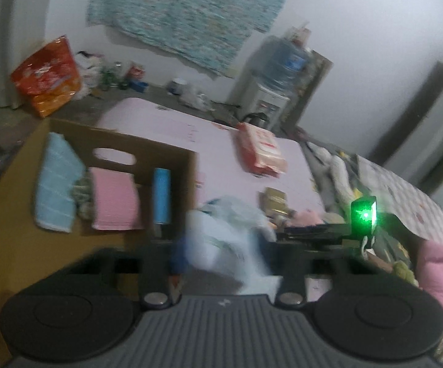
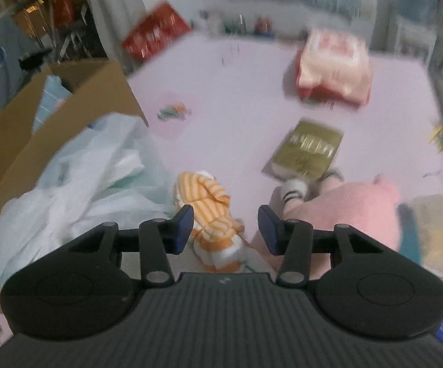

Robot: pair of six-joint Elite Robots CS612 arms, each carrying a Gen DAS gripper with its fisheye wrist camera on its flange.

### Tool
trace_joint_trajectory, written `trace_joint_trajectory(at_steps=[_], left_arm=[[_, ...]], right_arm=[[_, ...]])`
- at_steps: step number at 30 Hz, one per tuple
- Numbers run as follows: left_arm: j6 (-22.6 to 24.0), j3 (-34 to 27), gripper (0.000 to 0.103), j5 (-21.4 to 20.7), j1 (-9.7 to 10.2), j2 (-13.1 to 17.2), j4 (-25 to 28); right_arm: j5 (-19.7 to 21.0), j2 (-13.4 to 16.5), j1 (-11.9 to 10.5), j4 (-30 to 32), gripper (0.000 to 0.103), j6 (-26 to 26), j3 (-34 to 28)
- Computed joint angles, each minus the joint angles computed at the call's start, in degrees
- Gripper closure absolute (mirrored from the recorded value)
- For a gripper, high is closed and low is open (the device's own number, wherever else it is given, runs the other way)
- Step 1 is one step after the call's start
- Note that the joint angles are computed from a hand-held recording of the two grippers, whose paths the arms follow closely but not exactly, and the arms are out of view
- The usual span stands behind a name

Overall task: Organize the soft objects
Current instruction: 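Grasp the orange-striped knotted cloth with the right gripper and lift it, then carry the striped cloth and yogurt cup over the cardboard box with both grippers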

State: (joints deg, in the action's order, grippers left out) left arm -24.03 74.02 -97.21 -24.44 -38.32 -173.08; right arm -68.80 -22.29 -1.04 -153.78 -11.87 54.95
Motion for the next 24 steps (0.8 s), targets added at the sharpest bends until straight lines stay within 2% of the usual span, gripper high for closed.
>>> trace_joint_trajectory(at_steps=[2,5,9,11,14,16,19,24], left_arm=[[-2.6,-0.6,0.078,-1.6,1.18,0.6,-0.4],[-4.5,-0.8,0.075,-0.3,2.18,1.0,1.0],[-5.9,0.5,0.072,-0.8,2.99,1.2,0.6],[-6.5,1.7,0.065,-0.4,3.13,1.0,-0.6],[-6.5,3.5,0.052,1.1,3.2,0.5,-2.4],[-5.7,4.6,0.046,2.1,3.17,-0.1,-2.8],[-4.6,6.1,0.042,3.3,3.01,-0.8,-3.1],[-3.4,8.3,0.035,6.8,2.48,-1.8,-5.3]], right_arm=[[-0.2,1.6,0.4,5.2,0.057,0.1,-3.9],[-4.8,2.3,1.6,8.1,0.057,-2.0,-6.0],[-8.8,2.2,2.6,10.4,0.061,-4.5,-6.4],[-10.1,2.0,2.9,10.3,0.064,-4.8,-6.1],[-9.9,1.4,2.7,9.7,0.067,-2.9,-5.1],[-9.7,1.8,2.4,9.3,0.067,-1.3,-5.7],[-8.2,1.0,1.7,6.9,0.067,1.8,-4.1],[-6.3,-1.7,0.6,-0.7,0.067,8.3,0.7]])
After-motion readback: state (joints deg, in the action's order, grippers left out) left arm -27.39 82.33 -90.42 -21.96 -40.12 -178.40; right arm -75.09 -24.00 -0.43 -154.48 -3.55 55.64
